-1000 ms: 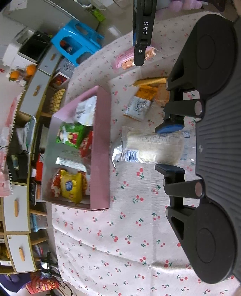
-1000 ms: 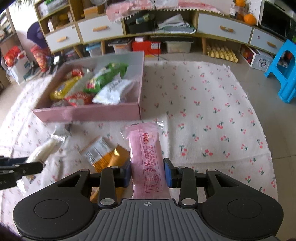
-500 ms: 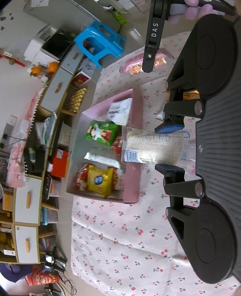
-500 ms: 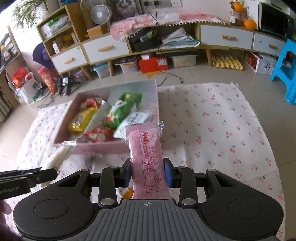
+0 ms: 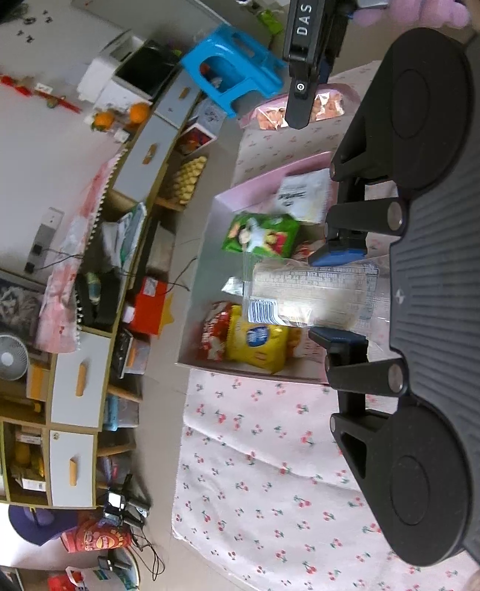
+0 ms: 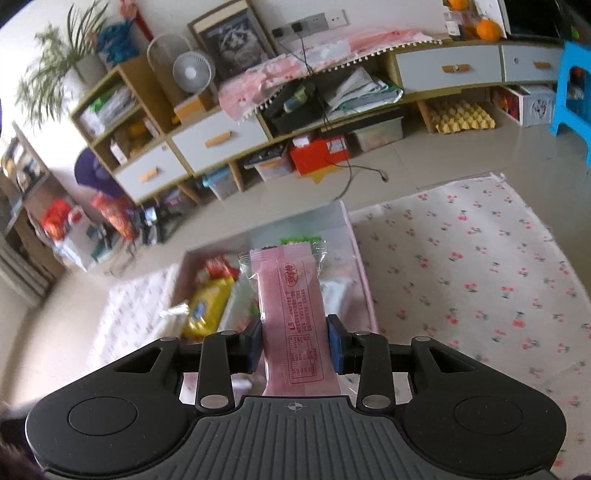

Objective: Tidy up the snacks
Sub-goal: 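Carry the clear bar and pink packet over the pink box, then lower both snacks into the pink box and open both tools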

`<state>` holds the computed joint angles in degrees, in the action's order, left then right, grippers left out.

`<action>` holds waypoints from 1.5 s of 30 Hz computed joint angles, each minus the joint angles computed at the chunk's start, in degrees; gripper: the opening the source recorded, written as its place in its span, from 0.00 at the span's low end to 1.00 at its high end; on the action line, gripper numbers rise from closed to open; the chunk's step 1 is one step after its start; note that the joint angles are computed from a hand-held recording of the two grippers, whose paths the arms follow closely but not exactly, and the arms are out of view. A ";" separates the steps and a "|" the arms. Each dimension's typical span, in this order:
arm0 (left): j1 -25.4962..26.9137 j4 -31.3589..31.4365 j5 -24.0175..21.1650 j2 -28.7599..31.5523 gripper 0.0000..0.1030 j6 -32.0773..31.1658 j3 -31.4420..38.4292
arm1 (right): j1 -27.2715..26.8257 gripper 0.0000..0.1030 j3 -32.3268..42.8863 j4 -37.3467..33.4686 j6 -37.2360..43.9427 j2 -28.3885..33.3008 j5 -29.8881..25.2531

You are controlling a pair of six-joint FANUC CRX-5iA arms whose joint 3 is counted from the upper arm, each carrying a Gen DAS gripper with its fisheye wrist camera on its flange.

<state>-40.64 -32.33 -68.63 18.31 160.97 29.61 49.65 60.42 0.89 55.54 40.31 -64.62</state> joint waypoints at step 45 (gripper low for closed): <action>-2.68 -9.90 -4.66 3.38 0.66 3.58 2.34 | 1.37 0.62 2.40 4.42 -6.38 5.58 2.16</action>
